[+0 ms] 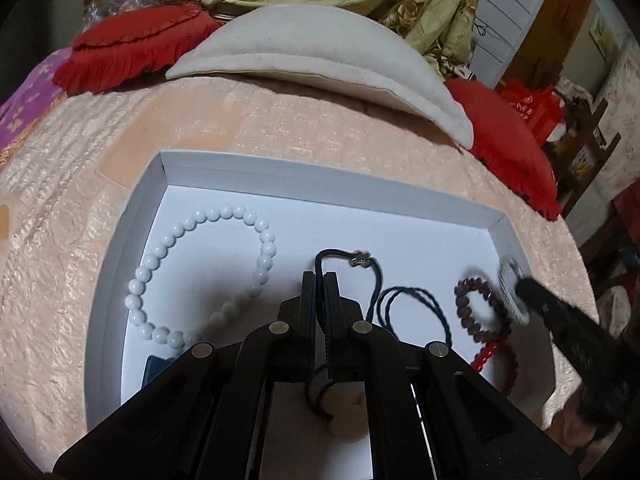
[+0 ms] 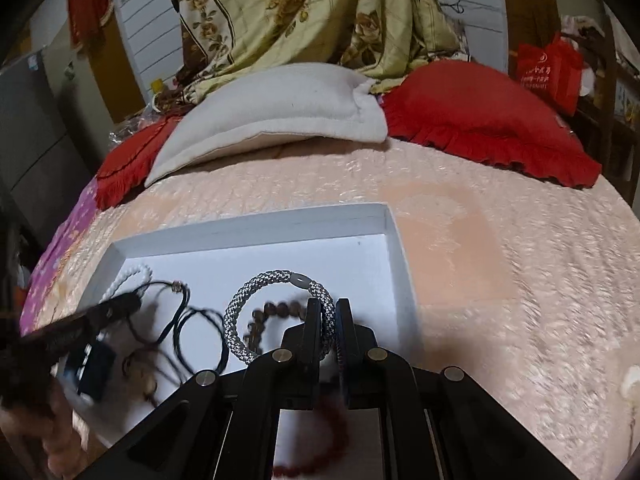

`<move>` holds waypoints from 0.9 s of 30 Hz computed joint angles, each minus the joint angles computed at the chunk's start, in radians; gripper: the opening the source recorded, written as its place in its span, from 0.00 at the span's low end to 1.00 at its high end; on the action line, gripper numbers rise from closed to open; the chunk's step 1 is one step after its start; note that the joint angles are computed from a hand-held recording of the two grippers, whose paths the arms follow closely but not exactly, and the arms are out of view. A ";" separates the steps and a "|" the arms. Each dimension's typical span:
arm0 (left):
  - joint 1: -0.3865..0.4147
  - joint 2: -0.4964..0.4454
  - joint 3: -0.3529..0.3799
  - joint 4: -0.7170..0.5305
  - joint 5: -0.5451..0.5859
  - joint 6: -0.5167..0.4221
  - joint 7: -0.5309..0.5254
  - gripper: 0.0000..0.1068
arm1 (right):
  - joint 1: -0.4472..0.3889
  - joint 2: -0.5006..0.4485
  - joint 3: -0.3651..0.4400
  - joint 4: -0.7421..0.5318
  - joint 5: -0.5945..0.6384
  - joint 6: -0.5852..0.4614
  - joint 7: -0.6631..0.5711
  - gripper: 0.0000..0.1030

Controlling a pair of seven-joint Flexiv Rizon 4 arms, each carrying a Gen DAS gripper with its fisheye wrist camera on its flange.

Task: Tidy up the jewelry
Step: 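Open the left gripper over the tray while the right gripper releases the grey bracelet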

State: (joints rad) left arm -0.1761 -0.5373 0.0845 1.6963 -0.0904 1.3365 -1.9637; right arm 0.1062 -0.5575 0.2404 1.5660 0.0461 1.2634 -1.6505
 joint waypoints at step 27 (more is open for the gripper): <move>-0.043 0.060 0.076 0.018 0.151 -0.015 -0.111 0.44 | 0.038 0.028 -0.095 0.058 -0.124 0.101 0.200 0.30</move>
